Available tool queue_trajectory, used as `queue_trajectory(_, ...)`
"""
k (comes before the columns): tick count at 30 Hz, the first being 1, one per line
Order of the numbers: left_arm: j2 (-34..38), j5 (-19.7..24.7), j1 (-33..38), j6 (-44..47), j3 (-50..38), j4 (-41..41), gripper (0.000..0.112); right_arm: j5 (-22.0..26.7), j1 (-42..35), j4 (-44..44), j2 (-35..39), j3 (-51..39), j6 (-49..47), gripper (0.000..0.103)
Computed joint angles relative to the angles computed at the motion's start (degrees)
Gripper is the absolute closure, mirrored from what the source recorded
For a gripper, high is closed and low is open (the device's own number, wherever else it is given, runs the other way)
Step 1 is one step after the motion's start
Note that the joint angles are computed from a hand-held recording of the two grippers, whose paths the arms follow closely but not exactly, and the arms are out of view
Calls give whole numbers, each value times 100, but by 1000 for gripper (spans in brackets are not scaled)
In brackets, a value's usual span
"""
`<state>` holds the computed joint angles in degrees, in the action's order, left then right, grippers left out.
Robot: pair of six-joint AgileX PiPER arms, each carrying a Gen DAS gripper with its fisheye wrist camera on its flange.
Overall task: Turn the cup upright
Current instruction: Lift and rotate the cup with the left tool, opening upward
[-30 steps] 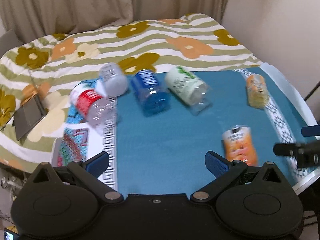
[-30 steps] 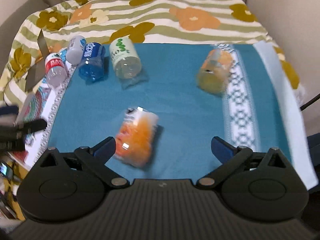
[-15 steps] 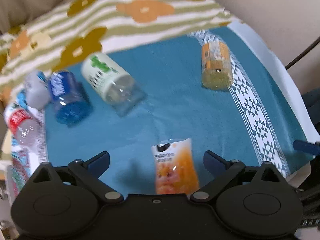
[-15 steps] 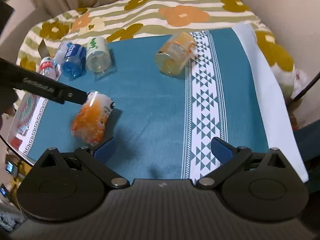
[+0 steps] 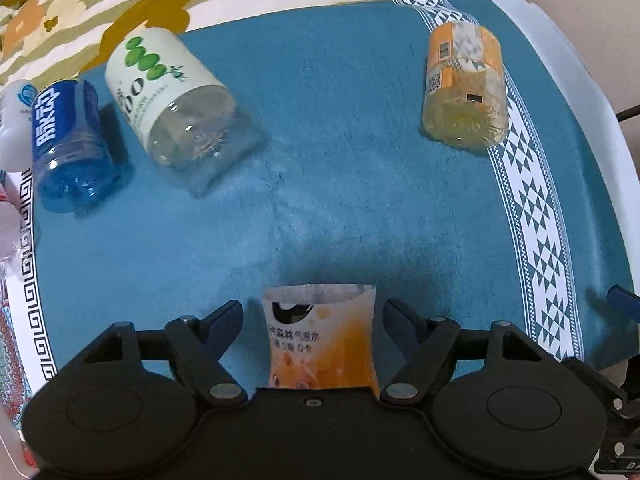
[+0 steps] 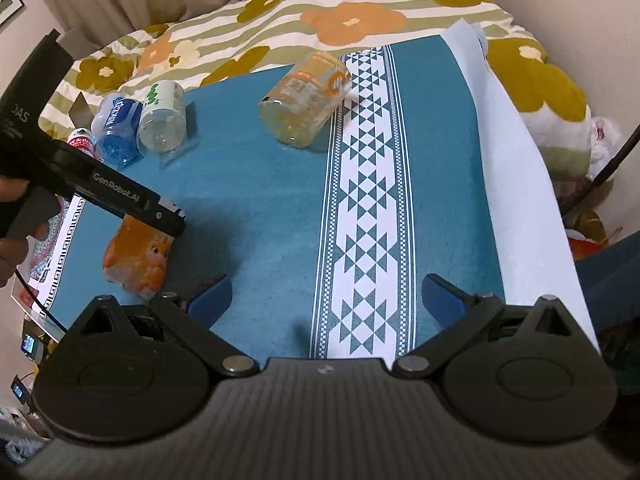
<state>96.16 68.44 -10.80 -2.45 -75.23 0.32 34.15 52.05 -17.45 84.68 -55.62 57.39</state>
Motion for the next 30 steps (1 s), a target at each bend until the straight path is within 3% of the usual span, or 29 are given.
queue_trajectory(5,173,53,-80,-40,-133,39,36,-73,-48,122,2,37,-119,0)
queue_trajectory(7,250,85,-105,-16,-171,38,51,-101,-59,144,3,46,-123,0)
queue_trajectory(17,99,-112,-157,117,36,-40,55,-196,-96,109,-70,155,88,0)
queue_trajectory(24,-607,-165,-99,189,302,-154,56,-24,74,-245,-217,31,511,0)
queue_trajectory(27,-1219,-485,-60,95,632,-132,56,111,215,-486,-278,-98,718,0)
queue_trajectory(30,-2090,-1444,-60,-334,1471,41,55,250,350,-644,-252,-261,817,0)
